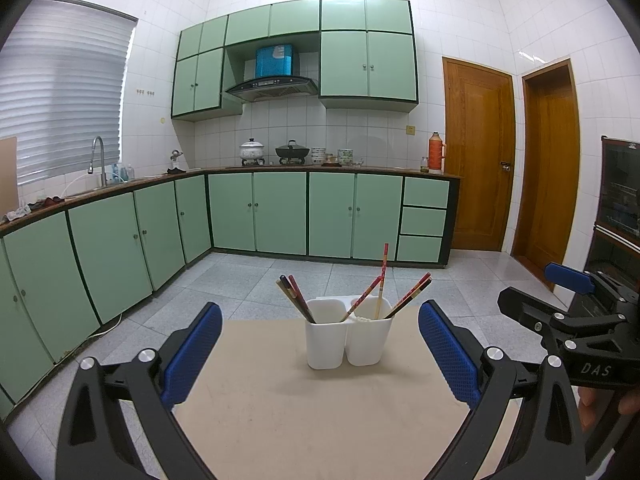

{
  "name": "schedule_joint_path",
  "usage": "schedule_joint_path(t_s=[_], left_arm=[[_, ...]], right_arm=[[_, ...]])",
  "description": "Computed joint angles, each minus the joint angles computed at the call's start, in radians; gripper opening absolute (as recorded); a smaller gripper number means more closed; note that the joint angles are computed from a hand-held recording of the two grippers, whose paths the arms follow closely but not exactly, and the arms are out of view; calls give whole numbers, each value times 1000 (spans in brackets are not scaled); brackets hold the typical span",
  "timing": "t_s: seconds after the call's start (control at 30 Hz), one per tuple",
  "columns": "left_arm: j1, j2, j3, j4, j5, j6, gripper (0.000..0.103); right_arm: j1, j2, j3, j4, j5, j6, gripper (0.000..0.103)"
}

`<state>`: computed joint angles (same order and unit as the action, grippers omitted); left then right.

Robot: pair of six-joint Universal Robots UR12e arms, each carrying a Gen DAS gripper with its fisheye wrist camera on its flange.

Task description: Organize utensils

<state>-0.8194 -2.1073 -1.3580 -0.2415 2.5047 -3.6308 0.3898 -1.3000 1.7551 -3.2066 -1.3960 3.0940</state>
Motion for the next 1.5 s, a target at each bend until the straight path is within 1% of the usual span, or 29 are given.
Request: schedule_joint_path(t_s=[0.77, 1.5], left_arm=[[1, 1, 0, 1, -1, 3, 97], [7, 0, 0, -16, -14, -18, 97]], right_arm=[[-5, 1, 0, 1, 3, -5, 97], [-15, 1, 1, 10, 7, -12, 97]])
